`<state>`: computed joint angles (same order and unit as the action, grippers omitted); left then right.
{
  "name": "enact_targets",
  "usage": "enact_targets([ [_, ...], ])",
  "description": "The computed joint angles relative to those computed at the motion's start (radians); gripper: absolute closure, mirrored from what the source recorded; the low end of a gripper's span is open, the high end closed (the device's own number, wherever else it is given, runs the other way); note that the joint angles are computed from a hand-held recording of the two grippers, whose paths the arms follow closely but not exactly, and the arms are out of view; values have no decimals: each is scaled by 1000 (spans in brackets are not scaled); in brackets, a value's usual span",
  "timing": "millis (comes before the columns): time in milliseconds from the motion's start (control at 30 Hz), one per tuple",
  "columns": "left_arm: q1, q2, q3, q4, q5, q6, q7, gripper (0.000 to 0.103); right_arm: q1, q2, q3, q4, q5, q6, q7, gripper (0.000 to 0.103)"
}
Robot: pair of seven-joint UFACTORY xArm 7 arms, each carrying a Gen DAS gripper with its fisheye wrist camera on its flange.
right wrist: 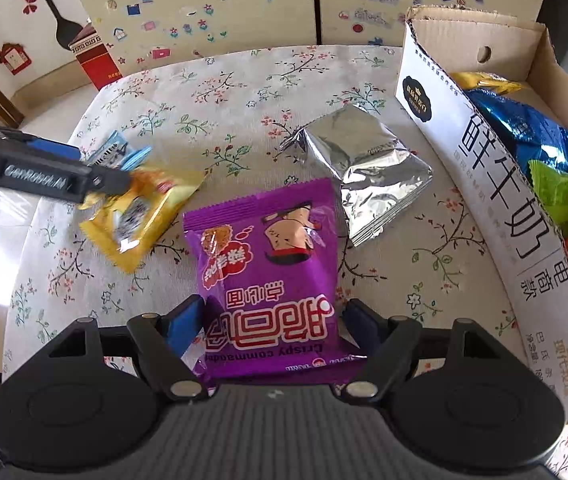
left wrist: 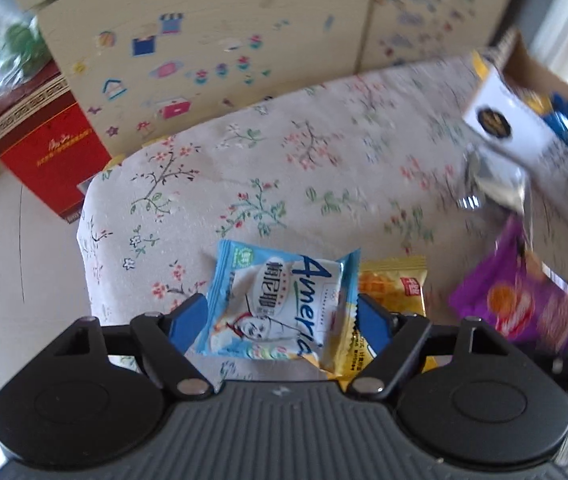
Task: Organize snacks
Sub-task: 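Grasp the blue Ameri bag with the left gripper while the right grasps the purple bag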
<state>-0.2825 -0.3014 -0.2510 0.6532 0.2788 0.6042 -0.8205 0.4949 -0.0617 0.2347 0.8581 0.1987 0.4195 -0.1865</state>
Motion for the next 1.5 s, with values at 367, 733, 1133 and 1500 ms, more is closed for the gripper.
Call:
enact_targets([
  [367,16,-103,26,-131,-227,-127,-91,12,-3,-2,5,-8,-51,-16,26,20],
  [733,122,20,-80,8,95,-35,-334,10,-1,-6,2,-16,-74,-27,32,22],
  [1133,14,95,2,46,157,35,-365,11,0,-8,2,-15,-70,-23,36,22],
  [1500,21,43,-15,22,217,-2,-417,47,11,-24,-8,-32,18,-45,-5,42],
])
